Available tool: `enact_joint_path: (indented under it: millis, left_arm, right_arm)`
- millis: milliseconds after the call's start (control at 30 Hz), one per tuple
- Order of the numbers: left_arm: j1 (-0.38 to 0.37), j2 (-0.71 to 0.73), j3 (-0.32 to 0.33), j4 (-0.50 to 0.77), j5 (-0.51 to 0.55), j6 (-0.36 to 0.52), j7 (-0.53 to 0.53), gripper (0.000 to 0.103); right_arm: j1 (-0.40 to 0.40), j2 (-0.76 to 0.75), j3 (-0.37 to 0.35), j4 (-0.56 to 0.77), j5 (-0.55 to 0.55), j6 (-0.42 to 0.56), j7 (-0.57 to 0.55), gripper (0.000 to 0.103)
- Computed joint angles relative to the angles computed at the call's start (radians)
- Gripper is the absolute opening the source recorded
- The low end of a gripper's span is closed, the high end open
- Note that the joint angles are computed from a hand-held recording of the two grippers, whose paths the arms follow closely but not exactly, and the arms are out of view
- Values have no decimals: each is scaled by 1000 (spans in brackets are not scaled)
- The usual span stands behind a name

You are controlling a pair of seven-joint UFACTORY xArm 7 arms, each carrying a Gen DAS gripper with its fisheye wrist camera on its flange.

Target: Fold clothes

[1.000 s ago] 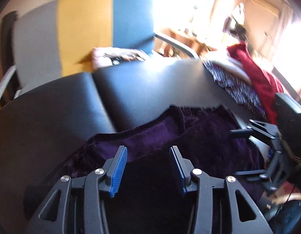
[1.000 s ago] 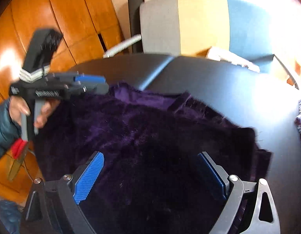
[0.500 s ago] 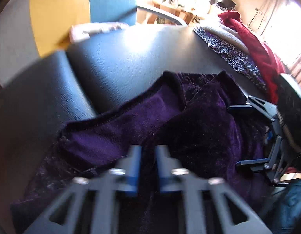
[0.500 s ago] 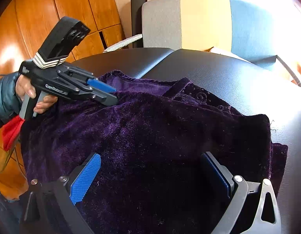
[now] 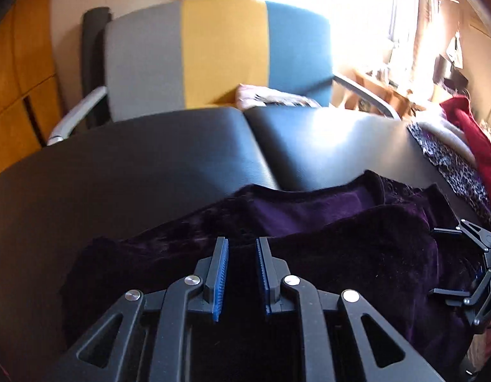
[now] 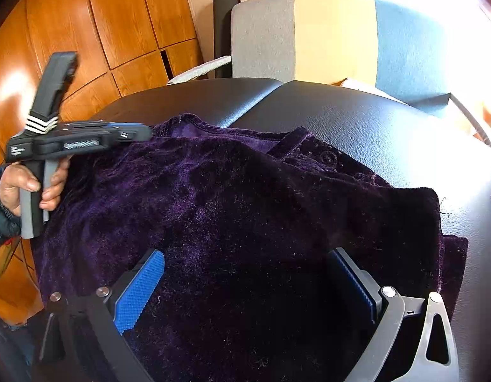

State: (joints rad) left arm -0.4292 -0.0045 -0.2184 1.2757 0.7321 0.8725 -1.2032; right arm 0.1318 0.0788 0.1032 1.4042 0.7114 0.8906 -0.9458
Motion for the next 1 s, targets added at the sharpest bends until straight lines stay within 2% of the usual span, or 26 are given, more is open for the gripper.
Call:
enact_joint_path:
  millis: [67,100,167,200,233,333,400,467,567,633,733,867,1000]
  left_arm:
    - [-19,20,-7,9,4,123,1,23]
    - [-22,16,2,-20,-1,126,-22,29]
    - [-11,-50,32,-109,-30,16,-110,29]
    - [23,-59,16,-121,-50,-12,-114,29]
    - [35,-59,11,-120,-59,-16,-120,29]
    - [32,-21,-13,-61,-36,66,-100,29]
    - [31,-51,-10,-82,-54,48,-112,29]
    - [49,-149,-9,-158,-54,13,-199,29]
    - [89,-345,-58,-287,-42,51,-352,29]
    - [91,-469,-90,-356,-85,110,-370,29]
    - [65,-605,-135,-423,-175,196,-334,29]
    - [16,-740,-155,-538,-306,158,-311,33]
    - [17,-788,-198,-632,-409,28,-370,43]
  right_arm:
    - [0,-4,0,-4,-5,-3,0,103]
    - [0,-7,-1,-8,-8,-5,0,103]
    - [1,-5,-1,-10,-3,-9,-6,103]
    - [0,-2,-1,-8,-1,-7,-4,103]
    - [1,0,-1,-7,-3,-8,-1,103]
    - [2,2,1,-8,-7,-17,0,103]
    - [2,2,2,-9,-5,-17,-1,103]
    - [0,2,1,-8,-4,-13,-2,103]
    - [0,1,1,-9,-8,-12,1,103]
    - [1,1,2,-8,-10,-16,1,103]
    - [5,2,4,-9,-16,-26,3,103]
    - [9,4,6,-8,-21,-34,7,103]
    - [9,4,7,-7,-24,-37,7,103]
